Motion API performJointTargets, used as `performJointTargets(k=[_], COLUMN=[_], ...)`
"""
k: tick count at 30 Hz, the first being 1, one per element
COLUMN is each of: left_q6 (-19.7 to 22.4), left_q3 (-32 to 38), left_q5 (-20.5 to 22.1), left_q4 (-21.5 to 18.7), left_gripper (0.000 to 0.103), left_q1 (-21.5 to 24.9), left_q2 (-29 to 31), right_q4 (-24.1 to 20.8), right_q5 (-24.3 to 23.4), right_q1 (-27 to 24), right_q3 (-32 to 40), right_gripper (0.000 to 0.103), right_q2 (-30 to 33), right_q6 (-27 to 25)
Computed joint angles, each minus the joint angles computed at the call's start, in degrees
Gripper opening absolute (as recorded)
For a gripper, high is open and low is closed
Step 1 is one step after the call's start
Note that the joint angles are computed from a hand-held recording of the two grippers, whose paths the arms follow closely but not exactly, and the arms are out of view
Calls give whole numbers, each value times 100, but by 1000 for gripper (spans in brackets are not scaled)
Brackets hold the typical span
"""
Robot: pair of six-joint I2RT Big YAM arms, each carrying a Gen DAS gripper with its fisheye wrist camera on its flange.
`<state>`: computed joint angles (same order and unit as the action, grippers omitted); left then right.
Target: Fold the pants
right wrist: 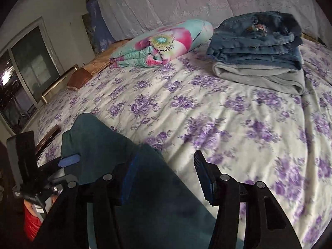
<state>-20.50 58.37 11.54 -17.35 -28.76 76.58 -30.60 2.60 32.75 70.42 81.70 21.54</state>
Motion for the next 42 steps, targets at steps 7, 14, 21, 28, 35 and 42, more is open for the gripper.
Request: performJointTargets(k=[7,14,21,28,35,42], left_q6=[-106,-116,-122,-156,-144,-134], left_q3=[-41,-36,-9,-25,-32,-27], left_q5=[91,109,89,141,134,95], left_q4=[114,123,101,145,135,107], left_gripper=[98,98,98,98,98,98], left_q1=[23,21,25,54,61,49], left_q2=[-10,0,28,27,17,12], right_q4=[5,1053,779,858,563,1287], right_q5=[-908,-427,-282,-295,340,-123], right_q1=[-140,-229,-498,87,-204,45], right_q3=[161,-456,-524,-1291,-1502,-2577], right_gripper=[15,8,11,12,29,78], right_q2=[529,-138,-119,-1130,-1220,-2357], right_q6=[182,494,883,191,990,1299])
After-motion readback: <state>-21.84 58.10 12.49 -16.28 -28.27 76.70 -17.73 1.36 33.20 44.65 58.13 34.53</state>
